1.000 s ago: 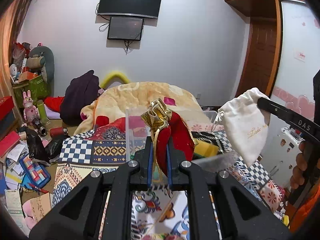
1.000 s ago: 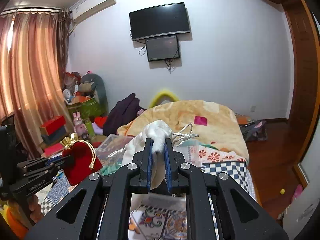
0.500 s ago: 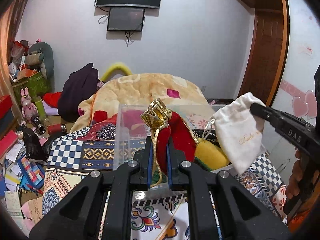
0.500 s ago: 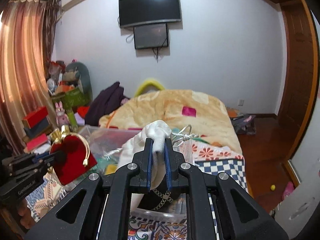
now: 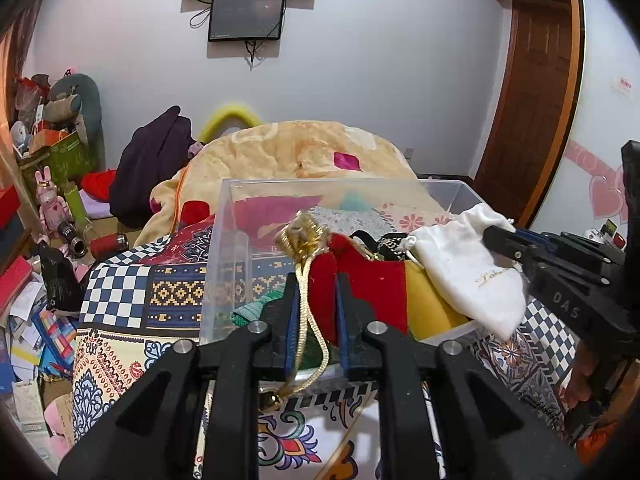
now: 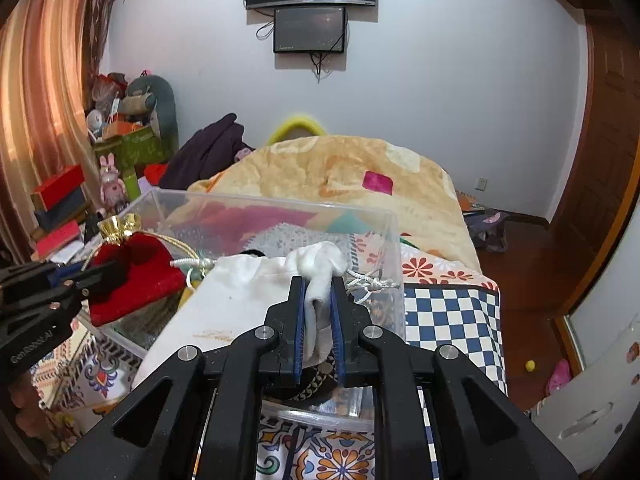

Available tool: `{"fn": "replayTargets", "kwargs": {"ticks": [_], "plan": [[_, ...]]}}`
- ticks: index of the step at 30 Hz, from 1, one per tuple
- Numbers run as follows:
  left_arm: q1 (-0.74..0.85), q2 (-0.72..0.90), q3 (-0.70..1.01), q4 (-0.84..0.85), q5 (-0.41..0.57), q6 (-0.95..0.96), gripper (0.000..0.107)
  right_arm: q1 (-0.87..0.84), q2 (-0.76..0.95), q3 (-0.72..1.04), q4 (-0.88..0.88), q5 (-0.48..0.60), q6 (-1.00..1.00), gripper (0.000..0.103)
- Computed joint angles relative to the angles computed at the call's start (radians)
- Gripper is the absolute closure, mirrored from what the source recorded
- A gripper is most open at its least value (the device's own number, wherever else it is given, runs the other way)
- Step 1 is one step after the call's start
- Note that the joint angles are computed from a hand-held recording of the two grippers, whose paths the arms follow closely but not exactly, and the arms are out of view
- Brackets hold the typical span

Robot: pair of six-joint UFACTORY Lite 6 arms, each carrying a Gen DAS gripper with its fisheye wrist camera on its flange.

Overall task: Organize soft objects
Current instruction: 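Lower red pouch into box with left tool while right tool drops white pouch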

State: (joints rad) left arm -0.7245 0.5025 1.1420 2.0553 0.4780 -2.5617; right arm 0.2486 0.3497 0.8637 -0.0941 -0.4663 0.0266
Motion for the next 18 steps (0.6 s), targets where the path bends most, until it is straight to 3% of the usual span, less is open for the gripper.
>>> {"fn": "replayTargets", "kwargs": {"ticks": [1, 3, 4, 9, 11, 13, 16, 18], "plan": [[-0.005, -0.004, -0.002, -0.019, 0.001, 0.013, 0.081, 0.003, -0.005, -0.003, 0.005, 0.006, -0.007, 0.092], [-0.020, -0.021, -0.019, -0.023, 0.007, 0.001, 0.054, 0.002, -0.007, 0.007, -0.023, 0.025, 0.016, 0.090], [-0.026, -0.031, -0.031, -0.008, 0.017, -0.018, 0.051, -0.008, -0.016, 0.001, -0.084, 0.029, 0.071, 0.084], [-0.067, -0.086, -0.075, -0.036, 0.061, 0.009, 0.045, -0.027, -0.054, -0.030, -0.210, 0.021, 0.180, 0.067], [-0.074, -0.121, -0.109, -0.027, 0.068, -0.019, 0.037, -0.034, -0.089, -0.063, -0.233, 0.005, 0.198, 0.055], [-0.083, -0.160, -0.150, -0.023, 0.088, -0.043, 0.033, -0.047, -0.138, -0.112, -0.264, -0.030, 0.226, 0.036], [-0.094, -0.215, -0.204, -0.023, 0.100, -0.062, 0.030, -0.056, -0.202, -0.170, -0.254, -0.064, 0.215, 0.021], [-0.102, -0.248, -0.233, -0.023, 0.095, -0.066, 0.028, -0.049, -0.234, -0.195, -0.229, -0.066, 0.193, 0.020]]}}
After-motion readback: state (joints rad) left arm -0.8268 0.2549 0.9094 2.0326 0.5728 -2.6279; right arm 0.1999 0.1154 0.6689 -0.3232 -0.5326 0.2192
